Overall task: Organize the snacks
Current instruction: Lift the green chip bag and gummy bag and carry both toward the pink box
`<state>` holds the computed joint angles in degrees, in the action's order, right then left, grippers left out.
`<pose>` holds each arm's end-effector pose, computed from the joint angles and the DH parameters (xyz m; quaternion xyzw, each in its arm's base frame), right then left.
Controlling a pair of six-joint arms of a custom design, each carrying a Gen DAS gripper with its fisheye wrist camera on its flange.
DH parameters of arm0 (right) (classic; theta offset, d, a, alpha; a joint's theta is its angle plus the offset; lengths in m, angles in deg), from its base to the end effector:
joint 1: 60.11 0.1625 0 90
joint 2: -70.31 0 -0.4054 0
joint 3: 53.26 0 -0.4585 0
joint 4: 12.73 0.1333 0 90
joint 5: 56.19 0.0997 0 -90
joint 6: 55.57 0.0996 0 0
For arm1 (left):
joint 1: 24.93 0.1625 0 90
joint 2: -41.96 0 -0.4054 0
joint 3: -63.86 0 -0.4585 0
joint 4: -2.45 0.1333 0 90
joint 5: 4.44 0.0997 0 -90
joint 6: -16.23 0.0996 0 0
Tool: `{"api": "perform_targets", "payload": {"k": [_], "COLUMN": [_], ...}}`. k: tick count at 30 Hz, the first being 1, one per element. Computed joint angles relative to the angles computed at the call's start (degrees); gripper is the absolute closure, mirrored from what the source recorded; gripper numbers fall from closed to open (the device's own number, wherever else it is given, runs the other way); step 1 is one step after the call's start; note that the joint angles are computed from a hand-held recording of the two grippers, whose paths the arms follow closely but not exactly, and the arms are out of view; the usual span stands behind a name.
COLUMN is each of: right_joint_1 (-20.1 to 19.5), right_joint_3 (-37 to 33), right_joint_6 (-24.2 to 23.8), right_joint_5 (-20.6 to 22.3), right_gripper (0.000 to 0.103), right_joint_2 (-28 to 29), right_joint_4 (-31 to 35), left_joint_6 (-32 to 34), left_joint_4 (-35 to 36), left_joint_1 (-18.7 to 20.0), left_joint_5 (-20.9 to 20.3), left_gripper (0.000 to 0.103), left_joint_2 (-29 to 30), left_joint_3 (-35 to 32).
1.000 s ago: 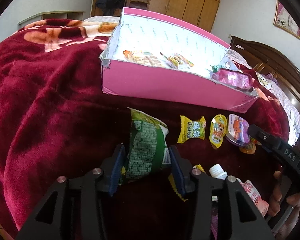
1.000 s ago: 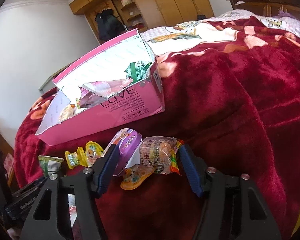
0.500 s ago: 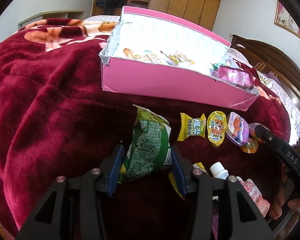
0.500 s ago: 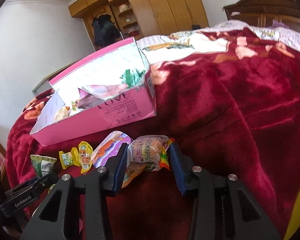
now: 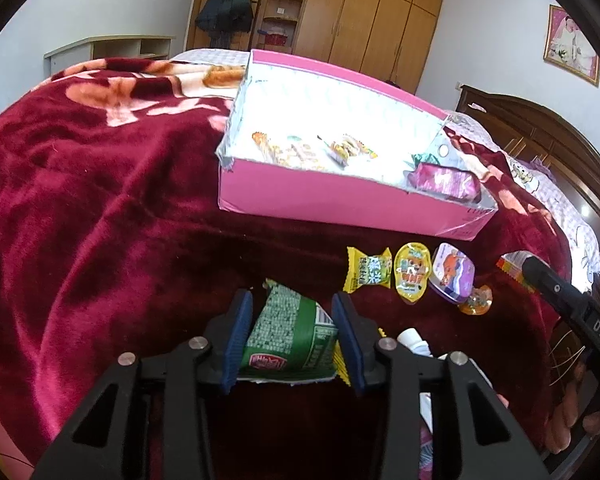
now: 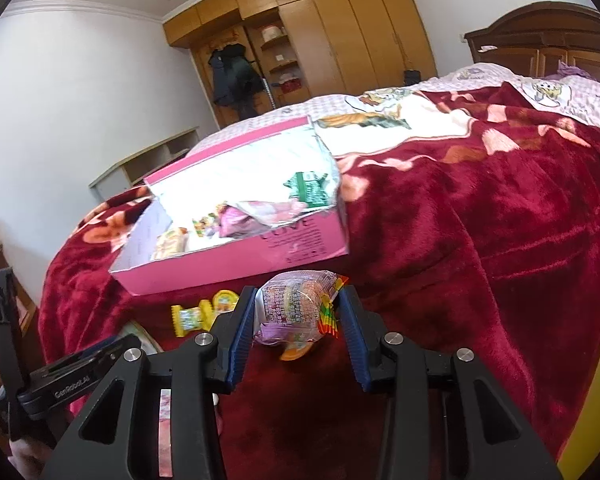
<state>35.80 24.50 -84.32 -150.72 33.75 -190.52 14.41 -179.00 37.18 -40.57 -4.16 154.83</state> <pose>0.2083 -0.7940 0.1062 0.2585 -0.8808 0.3801 0.1138 -0.1466 -0.7339 0.1634 0.0101 0.8381 -0.4475 0.3117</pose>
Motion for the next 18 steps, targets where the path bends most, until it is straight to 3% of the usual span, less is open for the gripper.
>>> {"api": "perform_targets", "payload": {"k": [15, 17, 18], "right_joint_1": [0.9, 0.9, 0.9], "right_joint_3": [3.8, 3.9, 3.9], "right_joint_6": [-1.4, -1.4, -1.4], "right_joint_5": [2.9, 3.2, 3.4], "right_gripper": [0.061, 0.061, 0.061], "right_joint_2": [-2.6, -2.6, -2.7], "right_joint_4": [-0.4, -0.1, 0.1], "left_joint_6": [1.5, 1.9, 1.7], "left_joint_4": [-3.0, -3.5, -3.1], "left_joint_1": [-1.5, -1.7, -1.7], "left_joint_5": [-1.8, -2.4, -2.7], "left_gripper": [0.061, 0.084, 0.088], "left_joint_2": [-2.3, -2.6, -2.9], "left_joint_3": [2.9, 3.1, 3.2]}}
